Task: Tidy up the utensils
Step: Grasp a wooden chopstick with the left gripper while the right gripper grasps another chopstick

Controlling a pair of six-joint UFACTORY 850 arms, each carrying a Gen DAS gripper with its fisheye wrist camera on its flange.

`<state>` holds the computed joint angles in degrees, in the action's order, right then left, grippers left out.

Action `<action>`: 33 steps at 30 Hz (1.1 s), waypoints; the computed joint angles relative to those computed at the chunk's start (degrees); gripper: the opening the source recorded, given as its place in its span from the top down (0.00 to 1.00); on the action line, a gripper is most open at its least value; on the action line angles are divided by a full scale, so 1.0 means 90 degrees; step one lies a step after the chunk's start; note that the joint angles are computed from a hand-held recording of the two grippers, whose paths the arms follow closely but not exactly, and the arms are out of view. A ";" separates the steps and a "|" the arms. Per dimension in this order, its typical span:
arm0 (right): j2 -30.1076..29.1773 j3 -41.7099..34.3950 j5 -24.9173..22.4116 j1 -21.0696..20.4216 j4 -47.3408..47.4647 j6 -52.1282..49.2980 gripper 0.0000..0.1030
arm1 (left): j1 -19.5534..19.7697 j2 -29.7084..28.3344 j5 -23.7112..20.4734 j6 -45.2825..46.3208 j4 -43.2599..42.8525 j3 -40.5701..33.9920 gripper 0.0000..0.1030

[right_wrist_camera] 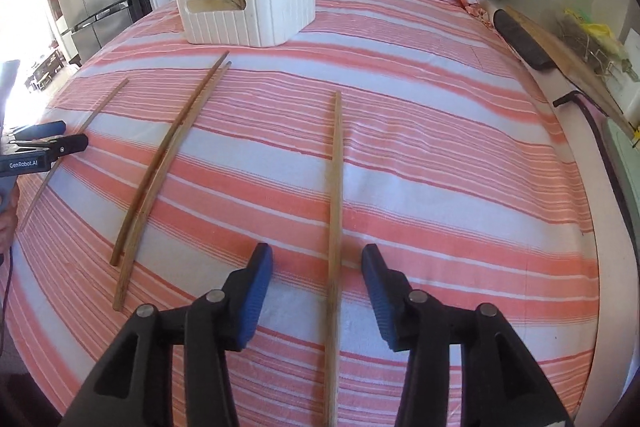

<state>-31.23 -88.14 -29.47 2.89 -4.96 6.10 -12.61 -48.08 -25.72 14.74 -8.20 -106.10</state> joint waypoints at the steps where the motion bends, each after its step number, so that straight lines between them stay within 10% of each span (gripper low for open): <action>1: 0.0000 0.0022 0.0085 -0.0009 0.0021 0.0011 0.51 | 0.0017 -0.0016 -0.0003 0.0060 -0.0076 -0.0013 0.02; 21: 0.0263 0.0593 0.1038 -0.0039 -0.0073 0.0304 0.47 | 0.0045 0.0138 0.0193 0.0282 -0.0284 0.0255 0.00; 33: -0.0327 -0.0791 -0.1400 -0.0437 0.1600 -0.1586 0.47 | 0.0306 -0.1111 -0.2345 0.1305 -0.1137 -0.2292 0.02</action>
